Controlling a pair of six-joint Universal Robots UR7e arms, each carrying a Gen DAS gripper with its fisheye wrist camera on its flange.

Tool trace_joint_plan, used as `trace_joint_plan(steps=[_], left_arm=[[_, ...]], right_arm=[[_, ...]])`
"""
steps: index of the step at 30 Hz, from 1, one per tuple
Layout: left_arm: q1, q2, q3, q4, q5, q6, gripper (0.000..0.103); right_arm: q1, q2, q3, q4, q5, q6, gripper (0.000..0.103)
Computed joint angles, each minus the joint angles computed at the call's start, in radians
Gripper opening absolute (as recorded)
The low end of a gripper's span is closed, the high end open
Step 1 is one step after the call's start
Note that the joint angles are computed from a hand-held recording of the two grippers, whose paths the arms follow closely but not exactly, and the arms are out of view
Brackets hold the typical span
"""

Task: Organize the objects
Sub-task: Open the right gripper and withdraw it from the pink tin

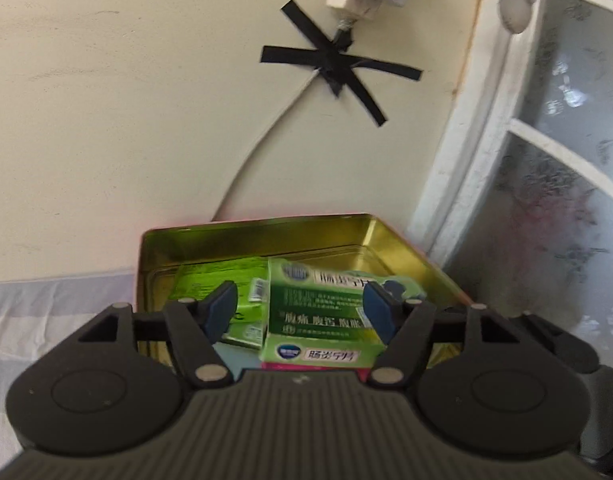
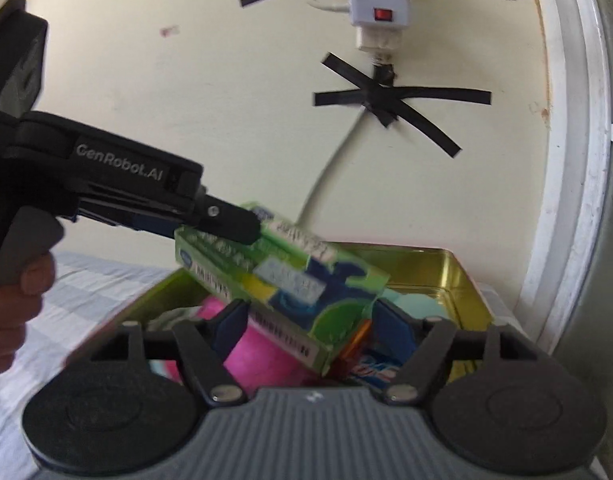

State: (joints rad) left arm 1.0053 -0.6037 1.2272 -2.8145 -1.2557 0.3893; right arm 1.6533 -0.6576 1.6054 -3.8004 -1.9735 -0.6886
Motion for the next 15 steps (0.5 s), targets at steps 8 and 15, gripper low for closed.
trace_joint_plan(steps=[8,15], left_arm=[[0.000,-0.109,0.202,-0.175,0.067,0.035,0.075],[-0.020,-0.231,0.421,-0.311,0.127,0.070,0.079]], right_arm=[[-0.018,-0.031,0.146,-0.156,0.082,0.121,0.075],[0.014,-0.024,0.298,-0.400,0.084,0.263,0.081]])
